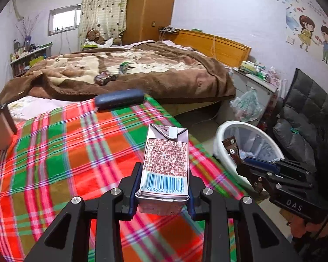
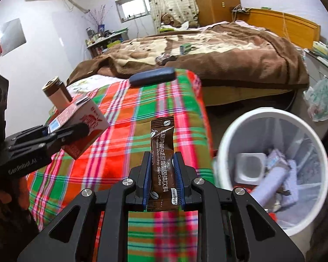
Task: Collect trash
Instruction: 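Carry the carton and wrapper over the wastebasket and open both tools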
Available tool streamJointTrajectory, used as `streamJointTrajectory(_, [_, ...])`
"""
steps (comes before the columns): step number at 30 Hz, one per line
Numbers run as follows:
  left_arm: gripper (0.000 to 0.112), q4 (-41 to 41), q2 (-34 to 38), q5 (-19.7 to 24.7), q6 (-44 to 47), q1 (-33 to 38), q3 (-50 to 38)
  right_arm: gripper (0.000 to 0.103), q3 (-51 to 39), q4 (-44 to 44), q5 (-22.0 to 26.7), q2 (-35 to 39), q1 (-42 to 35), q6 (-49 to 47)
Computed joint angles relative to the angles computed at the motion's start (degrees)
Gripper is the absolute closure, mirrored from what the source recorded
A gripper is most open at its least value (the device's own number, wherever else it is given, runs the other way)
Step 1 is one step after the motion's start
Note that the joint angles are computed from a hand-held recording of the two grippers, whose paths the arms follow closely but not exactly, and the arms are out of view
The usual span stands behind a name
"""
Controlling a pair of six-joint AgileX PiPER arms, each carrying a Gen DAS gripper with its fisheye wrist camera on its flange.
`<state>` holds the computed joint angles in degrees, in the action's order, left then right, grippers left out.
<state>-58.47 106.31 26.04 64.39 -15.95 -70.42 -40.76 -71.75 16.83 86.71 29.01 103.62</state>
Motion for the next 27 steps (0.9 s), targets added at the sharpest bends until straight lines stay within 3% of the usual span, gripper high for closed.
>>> streamJointTrajectory(6, [0.078,0.2,-0.9,-1.5,-3.2,-5.4,0.2,0.082,4.6,-1.7,-0.2,-5.1,-3.2,1.3])
streamJointTrajectory(17, [0.078,1.3,0.2,-3.0,-8.7,-14.4,-2.3,0.082,10.0,5.1,-2.4,-11.9,-12.6,-8.6])
streamJointTrajectory(22, [0.078,5.0,1.9,-4.9,-14.0,-18.5,-3.9,0.082,11.3,9.3,-4.2,-12.9,-16.9,-15.3])
streamJointTrajectory(25, [0.078,15.7,2.2,-11.5,-24.0,-23.0,-3.2,0.082,11.9,13.5,-5.6,-12.9,-20.0,-21.9])
streamJointTrajectory(27, [0.078,16.0,3.1,-10.5,-25.1,-23.8,-4.3,0.082,12.3,16.4,-7.1,-12.4,-22.6,-26.4])
